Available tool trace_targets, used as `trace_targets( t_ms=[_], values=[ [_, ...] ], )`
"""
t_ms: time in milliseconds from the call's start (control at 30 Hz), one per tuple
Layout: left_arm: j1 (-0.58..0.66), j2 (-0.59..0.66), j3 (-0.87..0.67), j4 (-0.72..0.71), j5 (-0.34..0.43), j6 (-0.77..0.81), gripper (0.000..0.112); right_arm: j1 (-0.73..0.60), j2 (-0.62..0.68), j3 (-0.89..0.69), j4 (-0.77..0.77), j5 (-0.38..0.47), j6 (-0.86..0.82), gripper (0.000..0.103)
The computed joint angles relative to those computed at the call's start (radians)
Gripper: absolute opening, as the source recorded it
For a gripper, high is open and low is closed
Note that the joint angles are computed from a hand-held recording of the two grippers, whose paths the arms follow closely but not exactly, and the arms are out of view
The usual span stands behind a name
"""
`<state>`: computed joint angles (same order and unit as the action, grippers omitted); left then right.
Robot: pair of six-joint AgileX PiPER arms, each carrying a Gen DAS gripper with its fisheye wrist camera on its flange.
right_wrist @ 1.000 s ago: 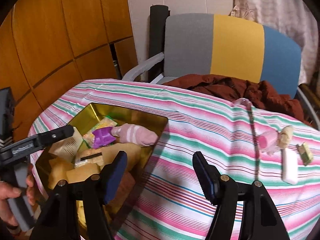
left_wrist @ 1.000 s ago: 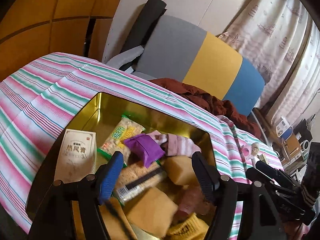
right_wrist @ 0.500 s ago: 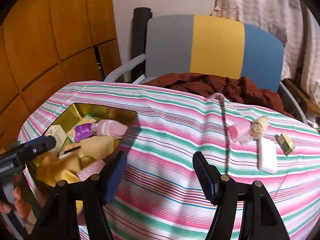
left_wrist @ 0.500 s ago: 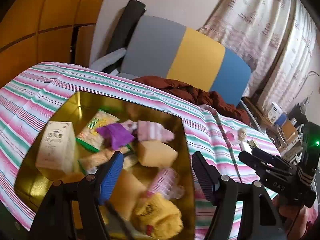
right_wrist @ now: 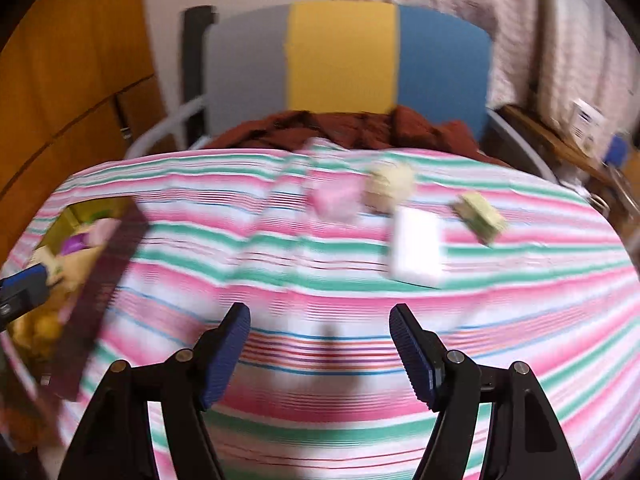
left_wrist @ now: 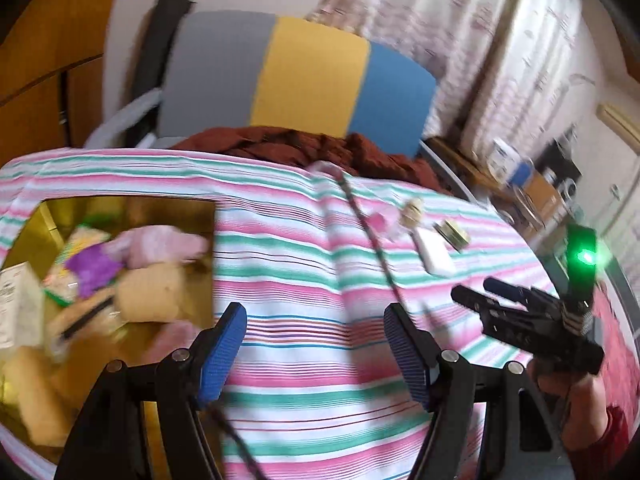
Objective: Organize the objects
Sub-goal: 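Move both open tools back toward the remaining items on the cloth, then grasp the white eraser with the left tool while the right grasps the green box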
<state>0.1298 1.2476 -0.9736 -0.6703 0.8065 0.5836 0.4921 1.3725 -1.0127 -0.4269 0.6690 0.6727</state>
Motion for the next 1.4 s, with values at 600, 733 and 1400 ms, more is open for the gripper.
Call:
trace_targets(
  t_ms=[600, 733, 1400],
  values=[
    [-0.627, 0.543, -0.435, 0.442, -0.134, -0.578, 0.072, -0.567, 0.047, 0.021, 0.187, -0.113, -0.175, 0.082],
    [-0.674, 0.653, -0.572, 0.529, -0.102, -0.671, 0.072, -0.611, 0.041, 0.017, 0.276, -0.107, -0.23, 0.082],
    [-0.733, 0.785, -0.637, 0.632, -0.239, -0.63, 0.059, -0.639, 0.051, 0.014, 0.316, -0.115, -0.247, 0.082]
  ],
)
